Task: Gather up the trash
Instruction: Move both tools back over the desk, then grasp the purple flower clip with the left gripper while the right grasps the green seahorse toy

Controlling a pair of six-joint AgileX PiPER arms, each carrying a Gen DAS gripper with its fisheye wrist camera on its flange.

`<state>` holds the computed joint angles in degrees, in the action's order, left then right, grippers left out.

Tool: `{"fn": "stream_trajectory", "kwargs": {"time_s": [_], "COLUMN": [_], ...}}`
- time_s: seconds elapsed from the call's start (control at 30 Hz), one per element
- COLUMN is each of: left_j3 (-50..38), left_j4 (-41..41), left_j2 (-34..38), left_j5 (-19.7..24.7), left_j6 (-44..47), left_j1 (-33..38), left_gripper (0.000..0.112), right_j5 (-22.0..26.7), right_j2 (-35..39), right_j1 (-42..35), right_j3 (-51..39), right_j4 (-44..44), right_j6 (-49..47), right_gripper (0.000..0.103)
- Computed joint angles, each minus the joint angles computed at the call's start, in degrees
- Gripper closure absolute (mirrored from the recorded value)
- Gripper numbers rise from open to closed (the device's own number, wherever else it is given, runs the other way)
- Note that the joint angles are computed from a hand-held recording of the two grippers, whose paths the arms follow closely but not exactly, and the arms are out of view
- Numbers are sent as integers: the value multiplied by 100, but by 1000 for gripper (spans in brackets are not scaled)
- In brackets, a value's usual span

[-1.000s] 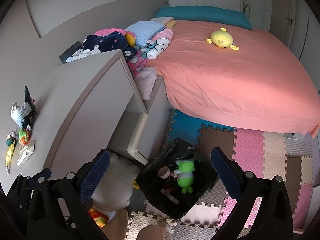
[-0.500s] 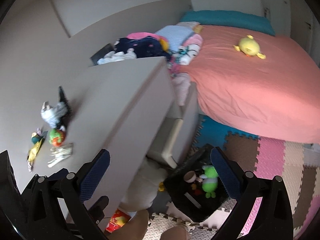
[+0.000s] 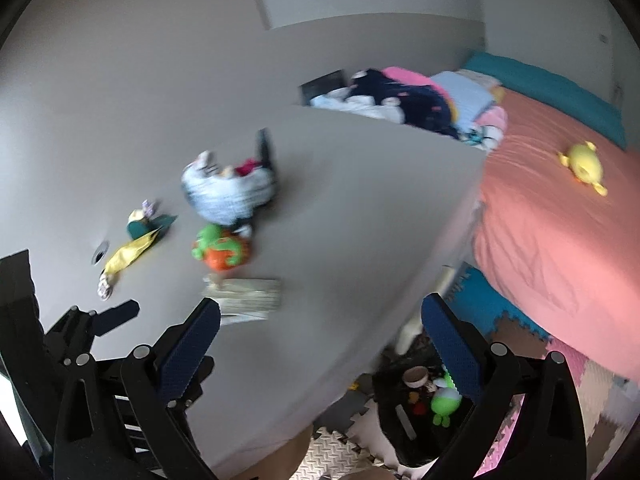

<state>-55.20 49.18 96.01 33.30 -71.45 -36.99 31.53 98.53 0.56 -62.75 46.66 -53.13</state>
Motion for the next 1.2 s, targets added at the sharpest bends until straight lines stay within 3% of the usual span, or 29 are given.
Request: {"fn": "stream_trajectory", "kwargs": {"time_s": [0.17,0.4,0.57,0.73,0.9,1.0,1.17,1.2], "left_j3": [797,1491,1861,2101,2130,2175,2209,2189], "left_j4": [264,183,119,-71,-220,-138,-769,-655], "left_j2": [-592,-1021,-1246,-1408,-1296,-1229,-1158,-1114], "left_j5": [-260,-912,-1249,-1508,-1712,-1797,-2203,-2226], "left_j6": [-258,-69,211,677,977,974,1665,1538], "left_j1": [710,1990,2655,3226,3631,3800,4316,4343], "left_gripper": [15,15,15,15,15,15,15,15], "right_j5": [-109,-189,20,284,498,457,406,407], "right_j2": [340,1242,1899,2504,2818,2906,3110,3141], "right_j1": [775,1754,2150,2374,2433,2602,2859,2873], "right_j3": [-418,-1381,-2243,-2943,-3300,-3402,-3710,-3776], "right_j4": [-711,-2291,-3356,-4136,-3827,-3937,-4121,-4099], "right_j6": [808,2559,3601,4100,3857,3925,4140,4125], "right_gripper": [3,13,24,24,40,42,43,52]}}
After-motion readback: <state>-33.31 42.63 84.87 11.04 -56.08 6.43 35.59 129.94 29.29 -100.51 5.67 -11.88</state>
